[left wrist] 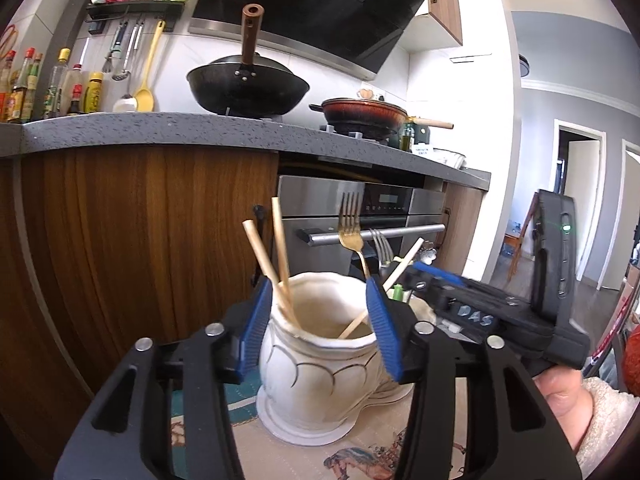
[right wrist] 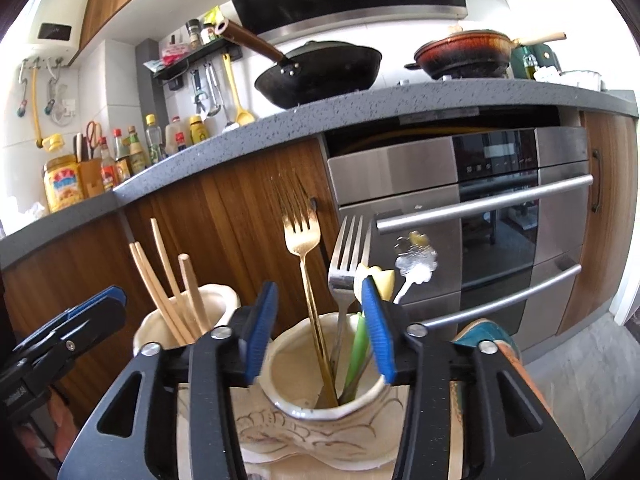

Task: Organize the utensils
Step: 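Open both tools and withdraw them back over the placemat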

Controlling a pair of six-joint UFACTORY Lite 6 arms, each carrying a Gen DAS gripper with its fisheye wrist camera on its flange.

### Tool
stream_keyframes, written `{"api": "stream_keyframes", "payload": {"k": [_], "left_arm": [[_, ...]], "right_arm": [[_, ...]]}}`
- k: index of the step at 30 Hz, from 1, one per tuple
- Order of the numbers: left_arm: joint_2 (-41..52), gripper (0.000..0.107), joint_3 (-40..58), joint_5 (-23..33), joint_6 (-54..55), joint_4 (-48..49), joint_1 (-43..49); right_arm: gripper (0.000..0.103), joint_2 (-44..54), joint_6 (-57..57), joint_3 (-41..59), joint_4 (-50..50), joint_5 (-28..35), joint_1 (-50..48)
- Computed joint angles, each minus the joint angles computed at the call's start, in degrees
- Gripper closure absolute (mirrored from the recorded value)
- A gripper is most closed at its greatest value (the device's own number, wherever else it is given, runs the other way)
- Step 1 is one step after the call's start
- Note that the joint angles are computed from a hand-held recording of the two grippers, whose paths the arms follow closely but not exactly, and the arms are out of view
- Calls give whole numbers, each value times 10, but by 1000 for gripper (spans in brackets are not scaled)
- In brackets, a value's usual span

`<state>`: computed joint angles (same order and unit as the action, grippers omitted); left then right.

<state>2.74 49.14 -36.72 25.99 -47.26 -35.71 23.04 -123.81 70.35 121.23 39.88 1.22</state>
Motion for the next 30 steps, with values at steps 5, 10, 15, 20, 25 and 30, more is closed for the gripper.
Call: {"api": "stream_keyframes", "payload": {"k": [5, 10, 15, 20, 25, 30], "left_arm": [[-39, 39, -41, -19, 23, -56, -18], [-76, 22, -89, -60, 83, -157, -66], [-88, 14, -117, -75, 131, -244, -116], [-75, 14, -130, -77, 182, -340, -161], [-65, 14, -151, -51, 185, -392, -180], [-31, 14, -147, -2, 191, -432, -180]], "right_arm": [[30, -64, -14, -68, 16, 7, -21], [10, -130, -2, -151, -8, 57, -56], [6, -189, -31, -243, -11, 69, -70], [6, -220, -58, -311, -34, 51, -76], [6, -231, -81, -347, -37, 44, -84], [6, -229, -65, -354, -59, 50, -96]]}}
